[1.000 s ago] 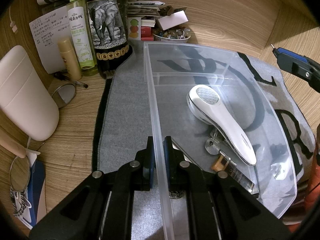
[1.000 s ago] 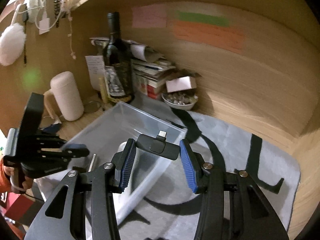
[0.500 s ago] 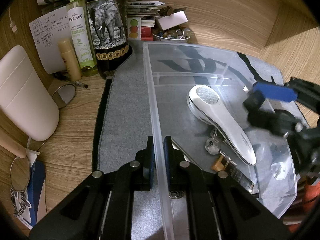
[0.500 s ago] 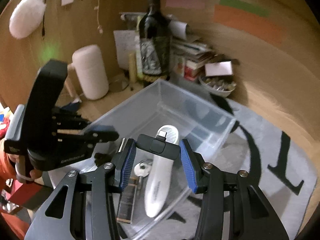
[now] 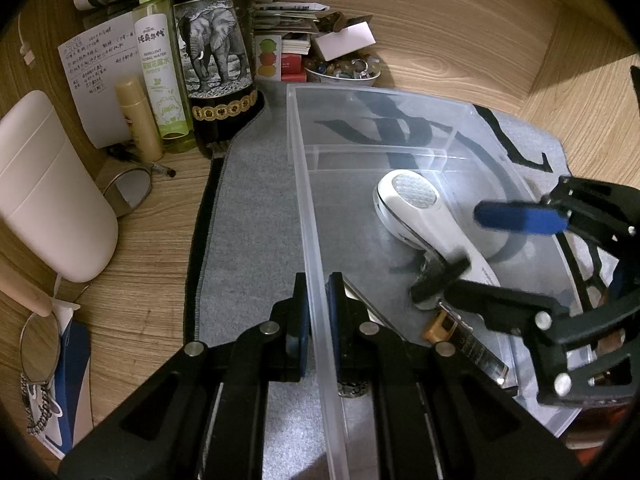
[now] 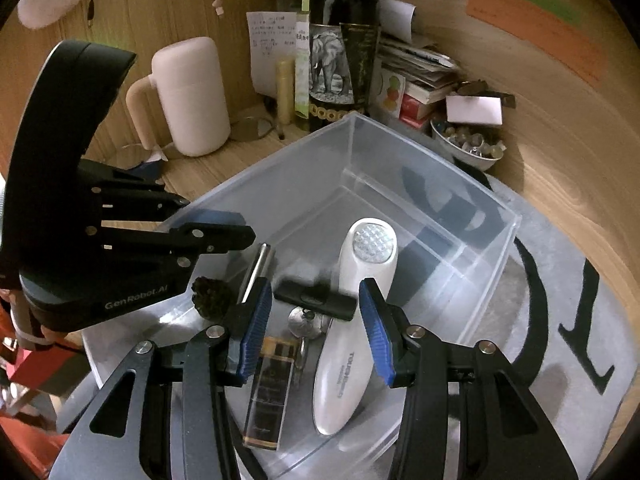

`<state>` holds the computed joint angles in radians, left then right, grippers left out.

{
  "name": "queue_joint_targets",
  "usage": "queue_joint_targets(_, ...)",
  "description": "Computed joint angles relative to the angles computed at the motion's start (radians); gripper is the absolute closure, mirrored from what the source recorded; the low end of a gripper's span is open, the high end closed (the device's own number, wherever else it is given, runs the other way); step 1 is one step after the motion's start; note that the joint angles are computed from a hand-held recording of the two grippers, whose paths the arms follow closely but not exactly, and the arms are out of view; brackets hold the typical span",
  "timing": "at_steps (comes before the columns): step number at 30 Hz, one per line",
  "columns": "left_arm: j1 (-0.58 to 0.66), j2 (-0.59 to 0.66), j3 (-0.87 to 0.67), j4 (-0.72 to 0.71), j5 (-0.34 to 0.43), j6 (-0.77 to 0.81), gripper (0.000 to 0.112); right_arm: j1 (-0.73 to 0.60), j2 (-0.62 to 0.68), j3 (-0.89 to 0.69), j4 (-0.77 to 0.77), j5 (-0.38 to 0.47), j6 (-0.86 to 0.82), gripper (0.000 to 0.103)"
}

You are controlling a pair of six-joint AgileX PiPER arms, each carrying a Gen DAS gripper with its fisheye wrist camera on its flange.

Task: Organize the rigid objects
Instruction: 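Release the charger plug into the box and withdraw the right gripper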

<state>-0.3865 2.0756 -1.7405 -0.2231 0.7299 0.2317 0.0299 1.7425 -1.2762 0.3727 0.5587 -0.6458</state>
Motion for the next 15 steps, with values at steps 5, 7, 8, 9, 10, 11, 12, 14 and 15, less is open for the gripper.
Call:
queue_joint_targets(5, 0.001, 0.000, -0.001, 0.000, 0.001, 0.001, 0.104, -0.022, -0.037, 0.021, 0.052, -0.017, -0.047, 0.046)
queue_joint_targets(7, 0.001, 0.000, 0.000, -0.002, 0.000, 0.001, 0.104, -0.036, -0.054, 0.028, 0.069, -0.015, -0.061, 0.046)
queue_joint_targets(8, 0.001, 0.000, 0.000, -0.002, 0.000, 0.001, 0.104, -0.046, -0.066, 0.035, 0.083, -0.015, -0.072, 0.046)
queue_joint_targets(9, 0.001, 0.000, 0.000, -0.002, 0.000, 0.001, 0.104, -0.056, -0.079, 0.041, 0.092, -0.014, -0.079, 0.046)
queue_joint_targets(10, 0.000, 0.000, 0.001, -0.001, -0.001, 0.000, 0.104, -0.067, -0.093, 0.049, 0.102, -0.014, -0.087, 0.046)
queue_joint_targets(11, 0.001, 0.000, 0.000, -0.001, 0.000, 0.001, 0.104, -0.075, -0.102, 0.054, 0.109, -0.016, -0.091, 0.045)
queue_joint_targets(12, 0.001, 0.000, 0.000, -0.001, 0.000, 0.001, 0.104, -0.086, -0.114, 0.062, 0.119, -0.017, -0.100, 0.045)
queue_joint_targets(14, 0.000, 0.000, 0.000, 0.000, 0.000, 0.001, 0.104, -0.112, -0.146, 0.088, 0.145, -0.032, -0.123, 0.033)
queue_joint_targets(15, 0.001, 0.000, 0.000, -0.001, 0.000, 0.001, 0.104, -0.122, -0.163, 0.105, 0.155, -0.047, -0.130, 0.031)
